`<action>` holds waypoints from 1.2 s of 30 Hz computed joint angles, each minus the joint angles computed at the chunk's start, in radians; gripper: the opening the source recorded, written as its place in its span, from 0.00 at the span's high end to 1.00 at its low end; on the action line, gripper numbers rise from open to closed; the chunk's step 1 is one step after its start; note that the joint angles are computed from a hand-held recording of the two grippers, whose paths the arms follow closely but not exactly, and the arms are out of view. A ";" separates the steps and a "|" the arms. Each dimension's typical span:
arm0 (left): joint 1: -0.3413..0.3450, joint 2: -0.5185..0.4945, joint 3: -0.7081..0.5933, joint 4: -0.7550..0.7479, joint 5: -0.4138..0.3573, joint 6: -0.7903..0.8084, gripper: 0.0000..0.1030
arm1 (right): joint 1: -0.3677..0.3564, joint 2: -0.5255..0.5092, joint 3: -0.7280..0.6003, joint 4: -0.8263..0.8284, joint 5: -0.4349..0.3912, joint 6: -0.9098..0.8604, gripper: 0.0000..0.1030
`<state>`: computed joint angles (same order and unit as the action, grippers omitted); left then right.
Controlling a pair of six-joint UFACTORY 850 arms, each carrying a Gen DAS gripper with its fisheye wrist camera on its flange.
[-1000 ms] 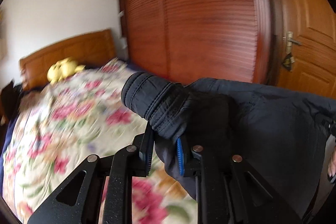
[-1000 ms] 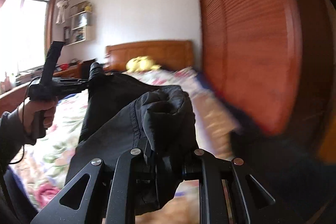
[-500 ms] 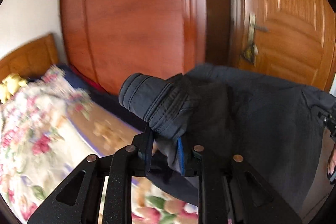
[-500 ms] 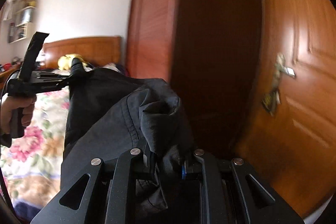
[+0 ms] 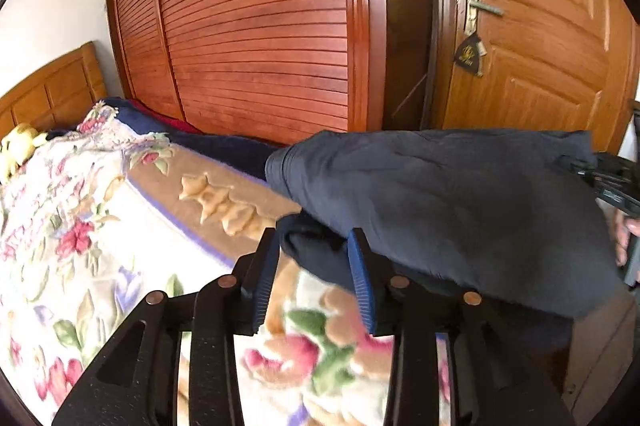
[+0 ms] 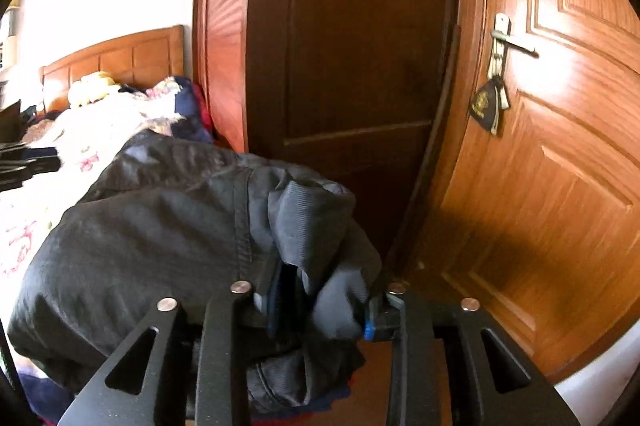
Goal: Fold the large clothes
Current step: 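Carry the lifted jacket bundle with both grippers toward the wardrobe side of the bed, then lower the jacket bundle onto the bed edge and open both grippers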
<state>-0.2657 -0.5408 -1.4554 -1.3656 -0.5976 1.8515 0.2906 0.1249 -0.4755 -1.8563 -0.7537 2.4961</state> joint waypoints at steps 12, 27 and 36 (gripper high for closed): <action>0.193 0.119 0.184 -0.089 -0.159 0.204 0.23 | 0.174 -0.014 -0.129 0.312 -0.173 -0.239 0.26; 0.429 0.212 0.326 -0.135 -0.246 0.353 0.19 | 0.445 -0.186 -0.321 0.312 -0.208 -0.210 0.19; 0.572 0.212 0.351 -0.081 -0.254 0.330 0.19 | 0.544 -0.328 -0.456 0.243 -0.141 -0.161 0.17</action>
